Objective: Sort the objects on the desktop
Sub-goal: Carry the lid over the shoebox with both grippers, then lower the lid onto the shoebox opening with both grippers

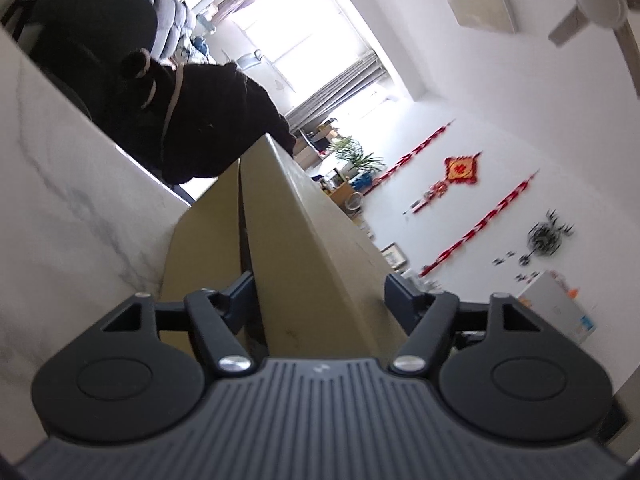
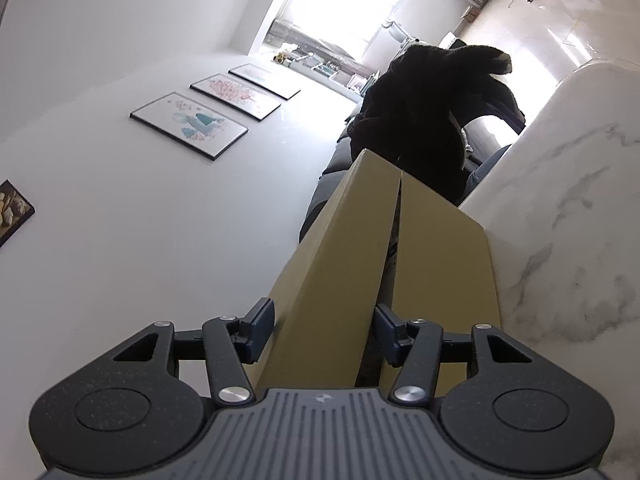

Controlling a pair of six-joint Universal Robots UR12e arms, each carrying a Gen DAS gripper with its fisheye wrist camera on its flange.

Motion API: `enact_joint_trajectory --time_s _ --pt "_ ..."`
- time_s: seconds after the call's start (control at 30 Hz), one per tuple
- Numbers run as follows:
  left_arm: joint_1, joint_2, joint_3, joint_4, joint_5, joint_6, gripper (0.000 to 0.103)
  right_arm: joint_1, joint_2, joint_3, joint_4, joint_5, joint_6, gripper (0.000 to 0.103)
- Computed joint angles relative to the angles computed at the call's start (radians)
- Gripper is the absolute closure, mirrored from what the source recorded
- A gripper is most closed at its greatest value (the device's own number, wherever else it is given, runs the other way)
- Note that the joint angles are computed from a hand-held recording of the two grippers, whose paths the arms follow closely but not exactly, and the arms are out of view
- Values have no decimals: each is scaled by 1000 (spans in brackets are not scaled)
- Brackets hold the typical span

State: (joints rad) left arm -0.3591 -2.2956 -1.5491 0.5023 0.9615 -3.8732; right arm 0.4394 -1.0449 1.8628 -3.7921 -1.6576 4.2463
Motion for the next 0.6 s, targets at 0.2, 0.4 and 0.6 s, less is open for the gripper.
enact_joint_trajectory --time_s 0.2,0.4,0.6 --pt "-8 23 -12 -25 64 70 15 3 -3 9 -10 -26 -13 46" --pt "-11 28 -10 -85 71 102 17 22 -23 5 47 -87 -82 40" --pt "-13 23 -10 -103 65 90 25 35 -43 27 49 -137 -115 42"
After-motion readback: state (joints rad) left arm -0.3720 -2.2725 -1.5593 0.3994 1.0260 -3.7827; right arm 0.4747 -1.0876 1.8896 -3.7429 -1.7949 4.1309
